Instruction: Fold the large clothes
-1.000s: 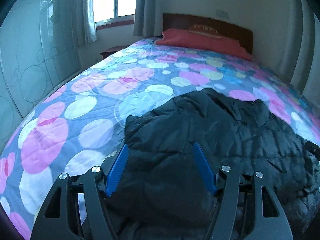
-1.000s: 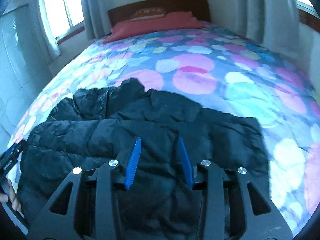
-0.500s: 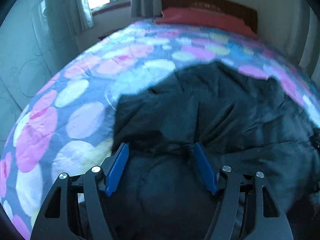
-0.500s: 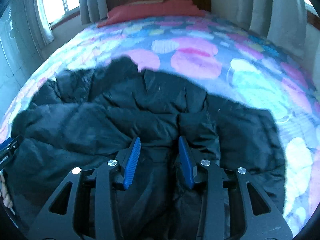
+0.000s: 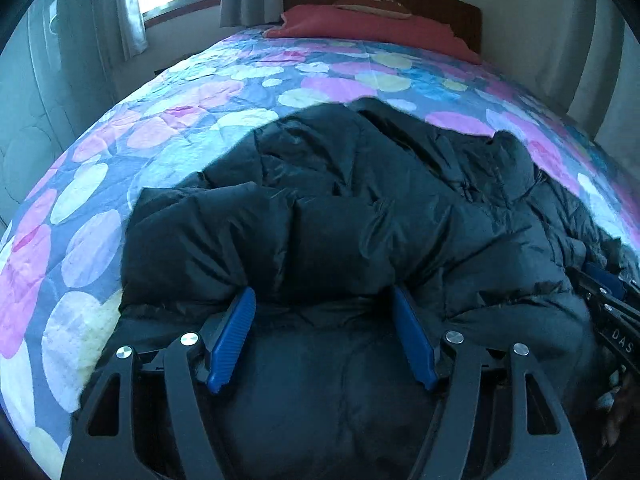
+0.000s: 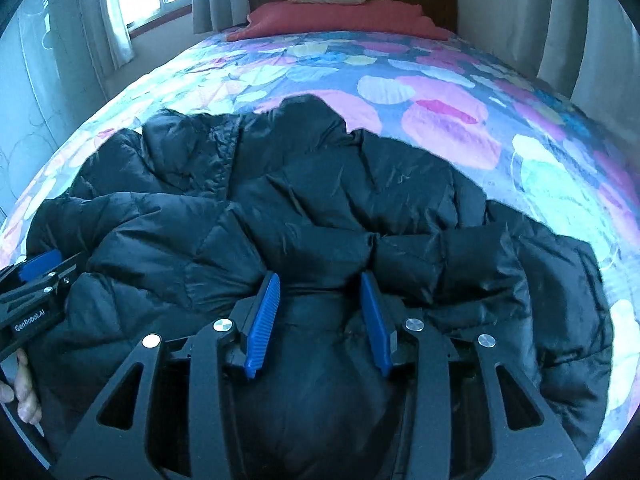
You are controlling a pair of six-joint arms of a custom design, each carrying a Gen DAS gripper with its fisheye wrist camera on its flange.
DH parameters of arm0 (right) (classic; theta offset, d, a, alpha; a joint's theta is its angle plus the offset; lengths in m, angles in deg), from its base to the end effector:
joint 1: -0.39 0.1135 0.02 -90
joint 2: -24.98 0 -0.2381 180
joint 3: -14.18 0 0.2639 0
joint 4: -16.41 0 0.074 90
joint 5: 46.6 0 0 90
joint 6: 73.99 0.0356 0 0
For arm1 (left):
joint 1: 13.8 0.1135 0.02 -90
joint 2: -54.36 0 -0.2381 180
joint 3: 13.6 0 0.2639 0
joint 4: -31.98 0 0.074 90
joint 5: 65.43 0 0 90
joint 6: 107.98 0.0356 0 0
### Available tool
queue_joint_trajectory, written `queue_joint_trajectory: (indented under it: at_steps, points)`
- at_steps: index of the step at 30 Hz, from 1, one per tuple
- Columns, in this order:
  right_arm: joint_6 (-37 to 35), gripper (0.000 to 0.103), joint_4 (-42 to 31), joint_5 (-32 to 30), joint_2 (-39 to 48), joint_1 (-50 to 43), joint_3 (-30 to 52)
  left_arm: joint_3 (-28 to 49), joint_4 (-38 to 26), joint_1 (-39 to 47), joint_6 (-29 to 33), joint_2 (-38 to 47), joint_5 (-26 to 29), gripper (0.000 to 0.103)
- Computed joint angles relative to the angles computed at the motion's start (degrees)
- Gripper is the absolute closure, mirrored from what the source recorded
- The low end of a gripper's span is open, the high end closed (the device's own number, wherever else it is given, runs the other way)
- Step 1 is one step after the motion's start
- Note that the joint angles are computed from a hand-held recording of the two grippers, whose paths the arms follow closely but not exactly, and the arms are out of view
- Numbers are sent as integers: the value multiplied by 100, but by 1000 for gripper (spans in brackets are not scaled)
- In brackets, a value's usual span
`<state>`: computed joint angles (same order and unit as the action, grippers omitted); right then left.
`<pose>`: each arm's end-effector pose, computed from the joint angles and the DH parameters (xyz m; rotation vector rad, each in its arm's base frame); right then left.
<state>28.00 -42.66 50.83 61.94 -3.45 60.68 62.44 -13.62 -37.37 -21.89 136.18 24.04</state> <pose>0.1603 -0.0154 0.2172 0.3917 2.3958 -0.0936 0.2908 -0.1265 0.2370 0.4191 2.4420 -0.1951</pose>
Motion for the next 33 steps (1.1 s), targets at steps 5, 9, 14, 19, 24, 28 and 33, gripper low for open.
queue_joint_trajectory:
  at_steps: [5, 9, 14, 19, 24, 28, 33]
  points:
    - [-94, 63, -1035, -41, -1349, -282, 28, -579, -230, 376, 23, -1169, 179, 35]
    - [-614, 63, -1520, -409, -1940, -1069, -305, -911, -128, 643, 175, -1335, 85, 35]
    - [-631, 63, -1224, -453, -2013, -1103, -716, -941, 96, 595, 250, -919, 30, 34]
    - [-611, 63, -1114, -429, -2128, -1085, -864, -1087, 251, 565, 238, -935, -10, 34]
    - [-625, 63, -1095, -349, -2139, -1046, -876, -1170, 301, 408, 272, -986, -316, 34]
    - [-704, 61, -1290, -531, -2267, -1208, -723, -1008, 21, 358, 231, -1097, -418, 34]
    - [-936, 46, -2339, -1024, -2879, -1784, -216, -1108, -643, 832, 405, -1998, 101, 34]
